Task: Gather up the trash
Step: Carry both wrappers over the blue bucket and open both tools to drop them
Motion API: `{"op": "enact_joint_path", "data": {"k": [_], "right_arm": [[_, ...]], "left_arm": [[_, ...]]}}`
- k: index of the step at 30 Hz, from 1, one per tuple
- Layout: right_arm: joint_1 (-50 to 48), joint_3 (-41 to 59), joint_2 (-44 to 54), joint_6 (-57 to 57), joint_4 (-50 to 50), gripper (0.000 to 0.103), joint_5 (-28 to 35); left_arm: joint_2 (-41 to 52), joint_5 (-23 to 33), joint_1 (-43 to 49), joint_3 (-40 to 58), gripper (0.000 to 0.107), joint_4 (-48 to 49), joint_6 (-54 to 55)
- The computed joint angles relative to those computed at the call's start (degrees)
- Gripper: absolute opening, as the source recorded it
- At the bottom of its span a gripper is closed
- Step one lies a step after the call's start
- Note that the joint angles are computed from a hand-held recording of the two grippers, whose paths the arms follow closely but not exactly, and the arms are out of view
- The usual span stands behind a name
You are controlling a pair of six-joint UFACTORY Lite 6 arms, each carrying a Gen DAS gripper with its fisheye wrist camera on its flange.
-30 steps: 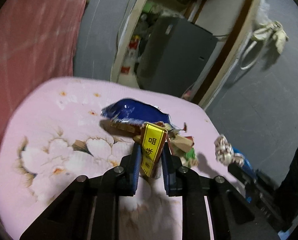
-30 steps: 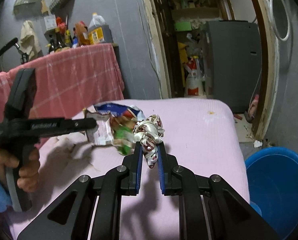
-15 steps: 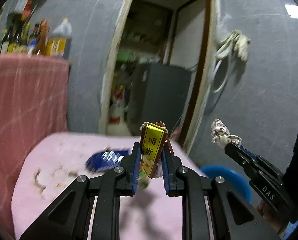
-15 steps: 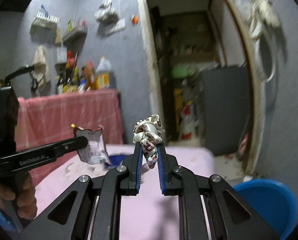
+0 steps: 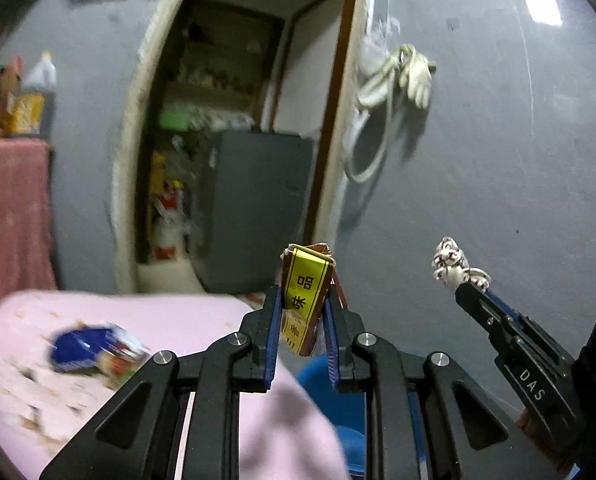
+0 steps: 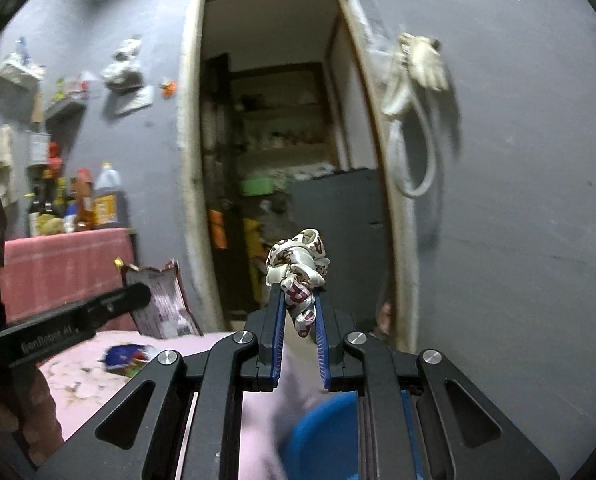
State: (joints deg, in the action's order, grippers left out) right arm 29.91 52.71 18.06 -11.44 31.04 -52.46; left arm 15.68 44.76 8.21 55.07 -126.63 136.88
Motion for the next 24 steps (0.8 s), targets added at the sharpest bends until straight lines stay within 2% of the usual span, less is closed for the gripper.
{"op": "enact_joint_path", "data": {"k": [9, 14, 18, 24], "right_arm": [[-6.84, -0.03, 0.94, 3.48, -0.11, 0.014, 9.31], [-9.11, 1.83, 3.28, 7.47, -3.38, 0.014, 14.60], [-8.96, 2.56, 4.46, 6.77, -2.61, 0.014, 15.73], [-9.70, 4.97, 6.07, 6.08, -1.24, 0.019, 18.13]], "left_arm": [[14.41, -7.47, -6.82, 16.64, 0.017, 14.15, -21.32], [21.66, -14.60, -10.23, 26.02, 0.017, 24.42, -33.29], [24.89, -15.97, -11.01, 26.84, 0.017, 22.55, -33.05], [28.61, -17.13, -11.15, 30.20, 0.019, 26.20, -36.73]]}}
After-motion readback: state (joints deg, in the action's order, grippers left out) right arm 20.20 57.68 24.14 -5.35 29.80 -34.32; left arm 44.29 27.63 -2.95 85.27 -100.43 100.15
